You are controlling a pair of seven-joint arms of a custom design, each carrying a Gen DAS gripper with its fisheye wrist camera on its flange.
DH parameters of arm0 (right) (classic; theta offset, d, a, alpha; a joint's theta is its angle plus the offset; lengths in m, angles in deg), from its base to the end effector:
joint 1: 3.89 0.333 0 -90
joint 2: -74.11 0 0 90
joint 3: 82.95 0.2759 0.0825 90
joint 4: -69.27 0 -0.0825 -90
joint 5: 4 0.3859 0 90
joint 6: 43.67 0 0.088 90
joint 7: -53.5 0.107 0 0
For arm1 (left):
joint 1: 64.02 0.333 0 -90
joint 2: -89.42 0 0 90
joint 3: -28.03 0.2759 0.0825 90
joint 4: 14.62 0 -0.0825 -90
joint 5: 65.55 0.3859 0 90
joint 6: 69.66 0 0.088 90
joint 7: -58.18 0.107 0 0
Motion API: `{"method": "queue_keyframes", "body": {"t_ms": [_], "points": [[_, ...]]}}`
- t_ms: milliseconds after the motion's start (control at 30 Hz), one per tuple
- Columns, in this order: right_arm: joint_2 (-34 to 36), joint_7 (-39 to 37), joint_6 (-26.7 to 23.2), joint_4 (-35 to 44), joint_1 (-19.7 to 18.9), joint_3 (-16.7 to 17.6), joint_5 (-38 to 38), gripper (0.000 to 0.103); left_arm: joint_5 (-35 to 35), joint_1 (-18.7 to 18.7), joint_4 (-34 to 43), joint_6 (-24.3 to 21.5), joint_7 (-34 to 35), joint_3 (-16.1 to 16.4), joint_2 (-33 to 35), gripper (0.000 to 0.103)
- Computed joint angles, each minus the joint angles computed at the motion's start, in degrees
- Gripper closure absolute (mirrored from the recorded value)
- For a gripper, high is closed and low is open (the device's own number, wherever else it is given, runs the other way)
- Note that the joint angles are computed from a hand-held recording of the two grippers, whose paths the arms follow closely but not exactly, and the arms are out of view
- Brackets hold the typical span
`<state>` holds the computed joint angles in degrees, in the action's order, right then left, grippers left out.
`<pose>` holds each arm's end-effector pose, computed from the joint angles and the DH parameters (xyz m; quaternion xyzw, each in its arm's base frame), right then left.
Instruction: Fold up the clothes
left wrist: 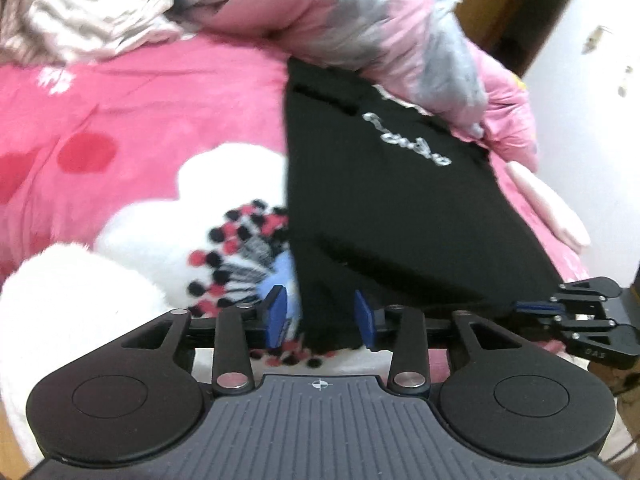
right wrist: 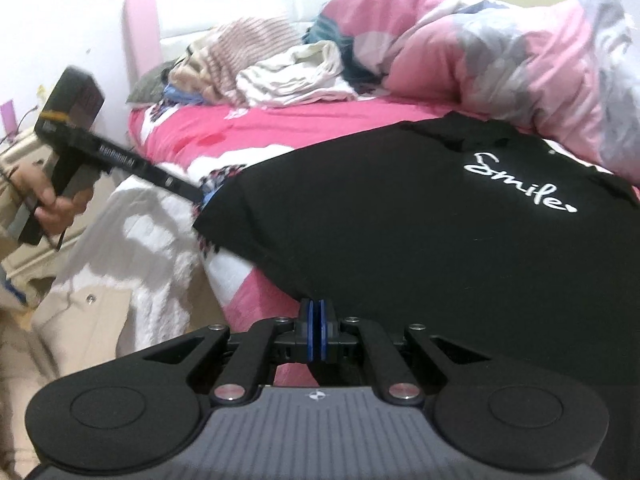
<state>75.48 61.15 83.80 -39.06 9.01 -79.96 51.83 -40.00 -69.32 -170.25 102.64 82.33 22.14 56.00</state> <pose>0.5713 0.1894 0.4924 -0.8866 0.1608 -0.0495 0.4308 0.4088 -0.1132 0.4626 -0.7826 0.4490 -0.3859 0.1925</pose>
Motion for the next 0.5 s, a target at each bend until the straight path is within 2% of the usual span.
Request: {"method": "queue_keyframes", "body": {"t_ms": [67,167,233,300,333,367,433,500], "points": [[1.4,2.5,-1.0,1.9,-0.2,-0.2,0.7,0.1,-1.3,-1.9,0.5,0.4,1.2,1.8,1.4,0.061],[3.7,7.1,-2.6,4.9,-0.9,-0.2,1.7,0.1,-3.2,-3.1,1.5,1.1,1.8,2.9,3.8,0.062],[5.1,9.9,-3.3,6.7,-1.4,0.0,2.3,0.1,-3.1,-1.2,2.1,1.4,0.0,1.0,5.0,0.064],[6.5,12.9,-3.9,8.4,-1.9,0.1,2.1,0.1,-2.2,0.4,2.6,0.5,-1.5,-0.7,4.9,0.077],[7.2,14.3,-4.2,9.3,-2.2,0.2,2.0,0.1,-2.1,0.2,2.4,0.3,-1.5,-0.4,4.5,0.093],[7.8,15.3,-4.5,10.0,-2.4,0.3,1.7,0.1,-2.9,-1.0,1.7,1.2,-1.0,1.1,3.9,0.097],[8.7,16.6,-4.3,11.0,-2.7,0.6,1.0,0.1,-6.0,-5.2,-1.0,6.0,0.3,6.3,2.0,0.098],[10.1,18.7,-4.4,12.7,-2.9,0.8,-0.1,0.1,-7.8,-7.6,-3.1,10.1,0.4,9.7,0.2,0.098]]}}
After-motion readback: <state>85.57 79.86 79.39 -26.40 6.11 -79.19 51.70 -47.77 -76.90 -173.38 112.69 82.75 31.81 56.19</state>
